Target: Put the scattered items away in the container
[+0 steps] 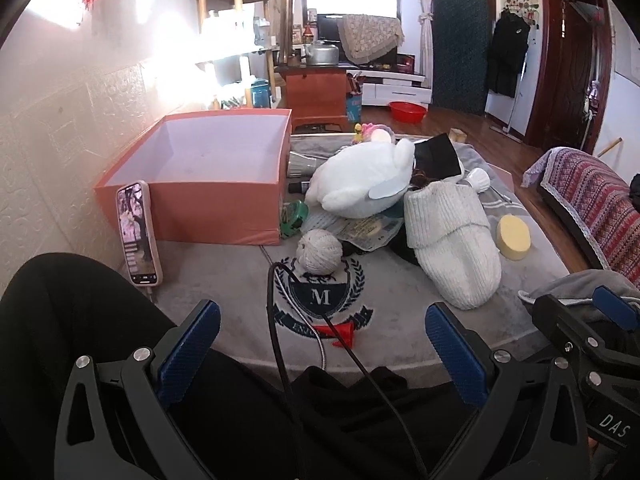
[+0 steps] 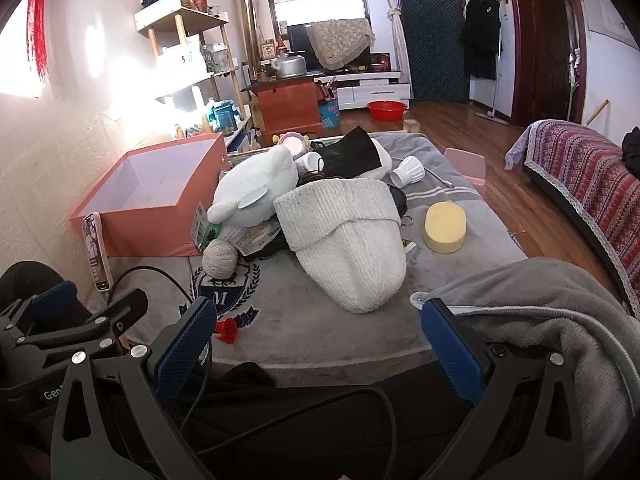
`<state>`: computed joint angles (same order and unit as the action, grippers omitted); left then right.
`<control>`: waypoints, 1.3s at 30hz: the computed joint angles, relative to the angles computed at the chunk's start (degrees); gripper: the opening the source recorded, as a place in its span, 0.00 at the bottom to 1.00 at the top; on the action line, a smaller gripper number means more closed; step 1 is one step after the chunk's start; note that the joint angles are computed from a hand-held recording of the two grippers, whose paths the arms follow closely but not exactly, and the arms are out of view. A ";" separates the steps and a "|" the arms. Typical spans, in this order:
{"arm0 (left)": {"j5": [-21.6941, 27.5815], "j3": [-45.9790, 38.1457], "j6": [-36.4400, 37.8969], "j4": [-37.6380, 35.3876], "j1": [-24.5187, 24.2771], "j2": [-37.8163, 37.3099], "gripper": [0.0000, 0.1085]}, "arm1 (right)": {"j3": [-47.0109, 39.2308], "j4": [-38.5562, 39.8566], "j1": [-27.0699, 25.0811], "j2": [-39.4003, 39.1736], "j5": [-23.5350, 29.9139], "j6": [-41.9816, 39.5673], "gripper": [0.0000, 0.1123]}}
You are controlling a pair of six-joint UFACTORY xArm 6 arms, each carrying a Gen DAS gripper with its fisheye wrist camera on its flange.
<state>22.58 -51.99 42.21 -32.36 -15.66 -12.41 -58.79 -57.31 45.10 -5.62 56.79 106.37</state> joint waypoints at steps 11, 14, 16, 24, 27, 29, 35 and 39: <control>6.34 -9.05 6.78 3.28 -1.64 5.45 0.95 | 2.89 1.96 -3.83 -4.42 -5.55 -2.58 0.91; 4.35 -15.11 6.76 6.61 -3.69 10.20 0.95 | 2.66 3.54 -6.92 -6.86 -4.88 -9.27 0.91; 3.78 -21.26 2.73 13.23 -5.23 15.52 0.95 | 1.74 5.44 -9.69 -7.95 -3.82 -14.48 0.91; 5.65 -38.64 -5.32 33.12 -8.65 33.64 0.95 | 5.27 19.36 -29.51 -6.78 -11.76 -27.74 0.91; 8.21 -41.91 -7.74 35.81 -9.03 37.18 0.95 | 6.79 25.17 -35.52 -1.63 -17.35 -29.69 0.91; 6.99 -42.88 -9.65 39.66 -9.67 39.03 0.95 | 6.64 29.46 -38.38 2.59 -20.93 -30.62 0.91; 9.07 -52.88 -15.92 47.73 -11.98 47.69 0.95 | -2.33 30.62 -40.26 13.35 -19.72 -35.00 0.91; 12.65 -62.04 -19.54 51.59 -12.57 54.56 0.95 | -5.61 33.50 -40.64 18.10 -17.46 -39.73 0.91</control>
<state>35.23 -114.03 22.67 19.24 -28.23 42.15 -64.41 -23.81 4.45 12.48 39.32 66.64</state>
